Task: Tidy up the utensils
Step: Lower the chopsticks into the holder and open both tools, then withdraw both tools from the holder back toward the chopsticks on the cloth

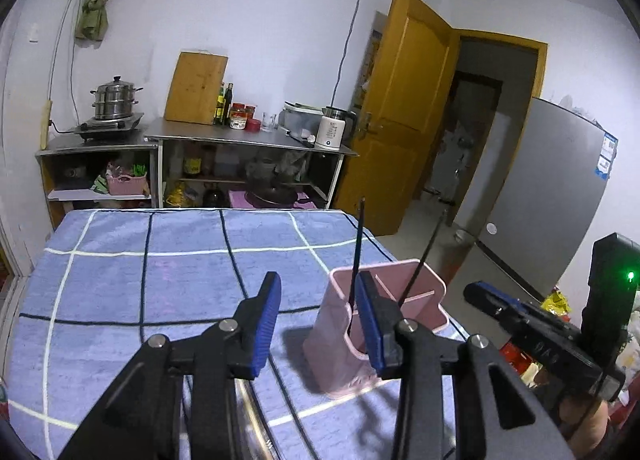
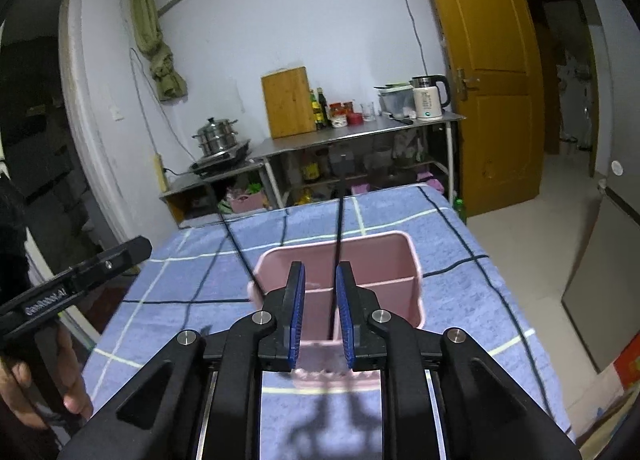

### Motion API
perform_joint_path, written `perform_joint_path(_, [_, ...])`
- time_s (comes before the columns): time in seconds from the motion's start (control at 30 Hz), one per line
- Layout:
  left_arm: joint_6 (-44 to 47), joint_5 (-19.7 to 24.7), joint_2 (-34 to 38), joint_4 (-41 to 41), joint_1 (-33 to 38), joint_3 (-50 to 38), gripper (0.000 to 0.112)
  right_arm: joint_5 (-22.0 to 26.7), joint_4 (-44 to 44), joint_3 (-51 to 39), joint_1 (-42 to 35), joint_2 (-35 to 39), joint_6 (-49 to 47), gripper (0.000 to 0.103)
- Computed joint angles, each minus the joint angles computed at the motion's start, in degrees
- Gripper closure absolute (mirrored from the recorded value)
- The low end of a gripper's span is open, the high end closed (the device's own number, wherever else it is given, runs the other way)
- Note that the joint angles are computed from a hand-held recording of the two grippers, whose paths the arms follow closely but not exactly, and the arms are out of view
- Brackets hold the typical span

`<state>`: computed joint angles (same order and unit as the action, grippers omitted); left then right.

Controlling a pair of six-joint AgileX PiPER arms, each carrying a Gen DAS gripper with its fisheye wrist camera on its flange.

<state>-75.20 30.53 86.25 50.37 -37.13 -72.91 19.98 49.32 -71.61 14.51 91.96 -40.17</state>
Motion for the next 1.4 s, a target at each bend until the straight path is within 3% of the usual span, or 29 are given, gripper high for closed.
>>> perform_joint_path(0.07, [-1.0, 1.1, -2.6, 0.8, -0.6, 3.2, 0.071, 0.2, 2.6, 2.0, 0.1, -1.6, -2.5, 0.087])
perform_joint_path(0.33, [-18.4, 12.4, -11.4, 14.8, -8.6, 15.4, 0.071, -1.0, 5.0, 9.4, 3.3, -7.1, -6.1, 0.087])
perform_joint_path(0.5, [-23.8, 18.2, -13.8, 16.4, -12.3, 20.5, 0.071, -2.8, 4.7, 13.6, 6.3, -9.3, -7.2, 0.087])
perform_joint_path(0.63, [-24.9, 18.9, -14.9, 15.4, -13.2, 23.3, 0.071, -2.8, 3.9, 15.3, 8.1, -9.2, -6.1, 0.087])
perform_joint_path(1.0, [-26.5, 4.9, -13.7, 12.1, -4.8, 31.4, 0.071, -3.2, -3.0, 13.3, 13.9, -1.8, 1.7, 0.087])
perform_joint_path(1.13, [-26.0, -1.2, -10.7, 11.5, -0.5, 32.7, 0.071, -2.7, -3.5, 11.0, 15.5, 3.3, 2.3, 0.087])
perform_joint_path(1.4, [-24.5, -8.8, -3.8, 11.0, 5.7, 32.3, 0.071, 0.1, -8.3, 1.8, 16.5, 14.6, 8.8, 0.087])
